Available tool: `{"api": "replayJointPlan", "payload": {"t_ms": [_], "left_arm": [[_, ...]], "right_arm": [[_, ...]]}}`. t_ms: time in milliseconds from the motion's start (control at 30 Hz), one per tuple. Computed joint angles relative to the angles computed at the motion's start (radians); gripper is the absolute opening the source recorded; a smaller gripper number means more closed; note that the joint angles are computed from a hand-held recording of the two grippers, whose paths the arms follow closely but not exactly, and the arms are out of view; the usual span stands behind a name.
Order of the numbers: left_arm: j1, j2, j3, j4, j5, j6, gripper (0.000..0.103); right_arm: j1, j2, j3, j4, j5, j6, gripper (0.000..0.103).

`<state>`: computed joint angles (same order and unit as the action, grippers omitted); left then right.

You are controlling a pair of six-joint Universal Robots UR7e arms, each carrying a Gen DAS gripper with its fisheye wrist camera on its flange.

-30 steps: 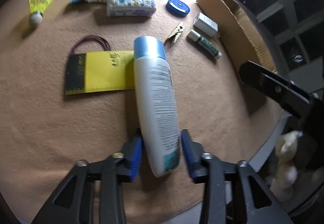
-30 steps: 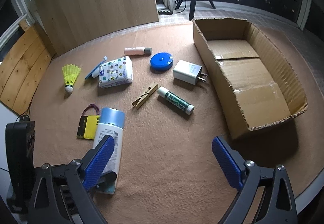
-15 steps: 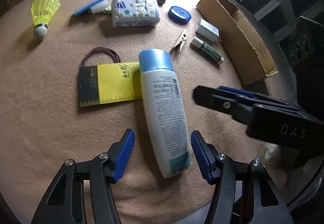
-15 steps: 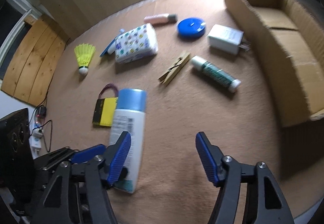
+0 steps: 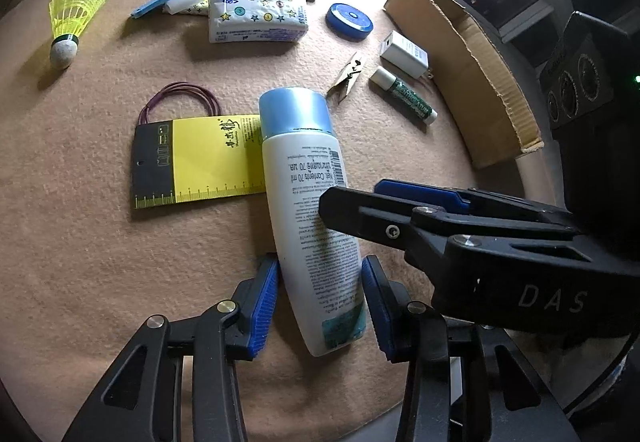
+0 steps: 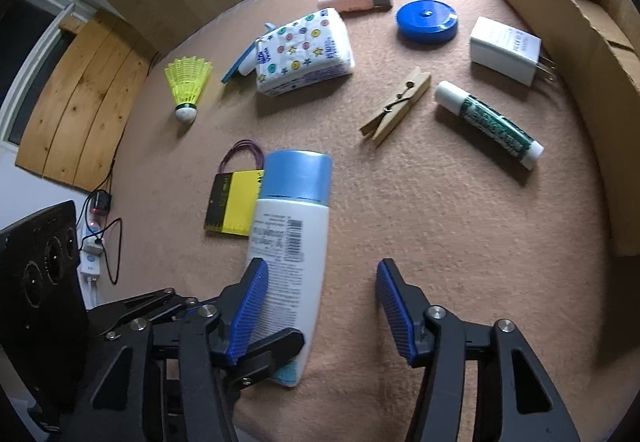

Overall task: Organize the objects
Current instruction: 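Carry the lotion bottle with the left tool into the cardboard box and release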

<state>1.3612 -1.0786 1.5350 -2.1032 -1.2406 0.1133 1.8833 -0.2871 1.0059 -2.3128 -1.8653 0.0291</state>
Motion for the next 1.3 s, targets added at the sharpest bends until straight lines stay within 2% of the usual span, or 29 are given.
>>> {"api": "replayJointPlan", "payload": {"t_ms": [67,100,200,367,533,600,767,867,1100,1300], "left_arm": [[-0.001,0.004,-0.002,0.002,-0.016,-0.002,0.043],[-0.005,0.004,0.000,0.001,-0.015,-0.003,0.042],[-0.021,0.010,0.008,-0.007,-0.005,0.004,0.042],[-0.043,0.020,0.015,-0.028,-0.008,0.009,0.042],[-0.037,0.040,0.001,-0.021,-0.018,-0.013,0.044],[-0.030,0.040,0.001,-0.026,-0.015,-0.024,0.051],[-0.015,0.049,-0.011,-0.057,-0.023,-0.026,0.052],[-0.006,0.063,-0.034,-0.055,-0.046,-0.026,0.056],[-0.007,0.066,-0.039,-0.079,-0.041,-0.017,0.054],[-0.026,0.050,-0.018,-0.098,-0.042,-0.030,0.054]], "right_arm": [[-0.004,-0.003,-0.004,0.016,0.034,-0.006,0.035],[-0.003,-0.003,-0.007,0.024,0.043,-0.008,0.033],[0.005,-0.005,-0.004,0.013,0.012,-0.032,0.033],[0.003,-0.026,0.024,-0.010,0.003,-0.053,0.030],[-0.007,-0.022,0.004,0.021,0.020,-0.067,0.031],[-0.007,-0.012,-0.018,0.049,0.015,-0.086,0.032],[-0.013,0.019,-0.068,0.078,0.027,-0.101,0.035],[-0.013,0.027,-0.081,0.087,0.023,-0.106,0.039],[-0.012,0.056,-0.134,0.113,0.021,-0.120,0.039],[-0.005,0.024,-0.086,0.067,0.017,-0.123,0.039]]}}
